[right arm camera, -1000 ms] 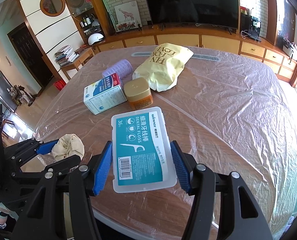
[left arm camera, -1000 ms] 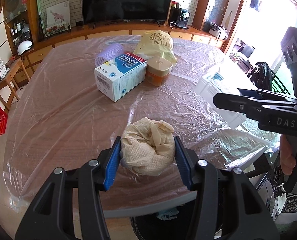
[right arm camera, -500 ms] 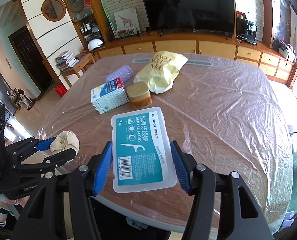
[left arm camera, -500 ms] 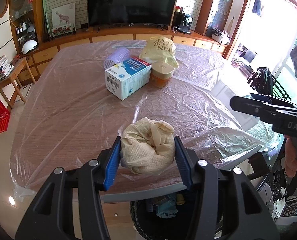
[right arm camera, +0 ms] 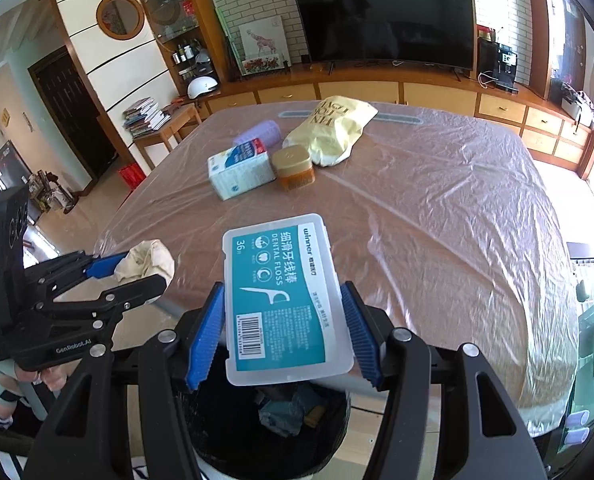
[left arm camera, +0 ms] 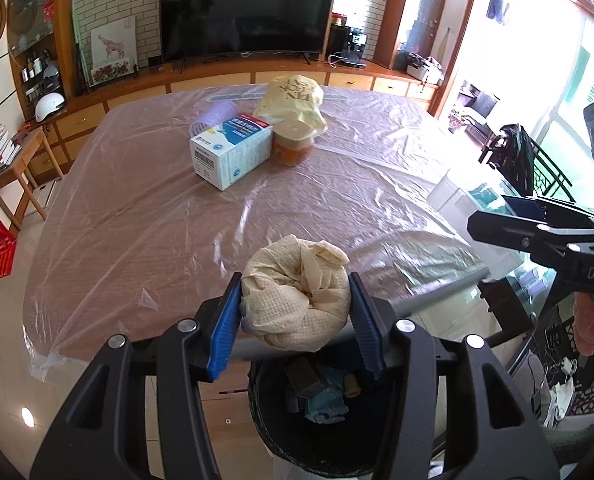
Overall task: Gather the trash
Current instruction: 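Carry the cloth bundle in the left gripper and floss box in the right gripper to the bin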
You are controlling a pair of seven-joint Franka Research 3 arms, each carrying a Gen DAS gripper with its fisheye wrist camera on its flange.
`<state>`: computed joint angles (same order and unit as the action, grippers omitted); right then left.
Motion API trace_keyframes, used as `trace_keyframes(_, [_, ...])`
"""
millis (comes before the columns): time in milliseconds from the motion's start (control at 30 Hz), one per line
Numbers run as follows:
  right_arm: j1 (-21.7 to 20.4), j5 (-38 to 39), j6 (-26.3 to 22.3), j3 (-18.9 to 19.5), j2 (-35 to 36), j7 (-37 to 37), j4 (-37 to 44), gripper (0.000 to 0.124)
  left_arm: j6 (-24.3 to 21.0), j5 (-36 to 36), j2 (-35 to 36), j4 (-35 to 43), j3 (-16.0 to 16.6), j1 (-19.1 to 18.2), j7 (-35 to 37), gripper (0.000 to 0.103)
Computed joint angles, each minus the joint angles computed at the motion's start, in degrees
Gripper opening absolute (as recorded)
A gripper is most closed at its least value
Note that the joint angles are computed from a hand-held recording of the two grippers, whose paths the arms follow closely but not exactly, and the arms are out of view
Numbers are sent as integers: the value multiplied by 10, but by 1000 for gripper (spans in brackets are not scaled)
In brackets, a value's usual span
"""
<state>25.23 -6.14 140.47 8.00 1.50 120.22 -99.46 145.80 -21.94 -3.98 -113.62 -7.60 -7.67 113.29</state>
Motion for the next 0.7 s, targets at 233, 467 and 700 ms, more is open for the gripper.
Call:
trace_keyframes(233, [2,18,1,9,-30,-8,-38,56,-8,-6,-25,-26,2,-11,13,52])
trace_keyframes(467, [2,42,0,17,-52,-22,-72,56,-19,-1,-46,-49,7,-21,23,52])
trace_keyframes(700, [2,55,-10,23,-69,-32,-98,56,-36,6,-64,-75,13,-30,32,52])
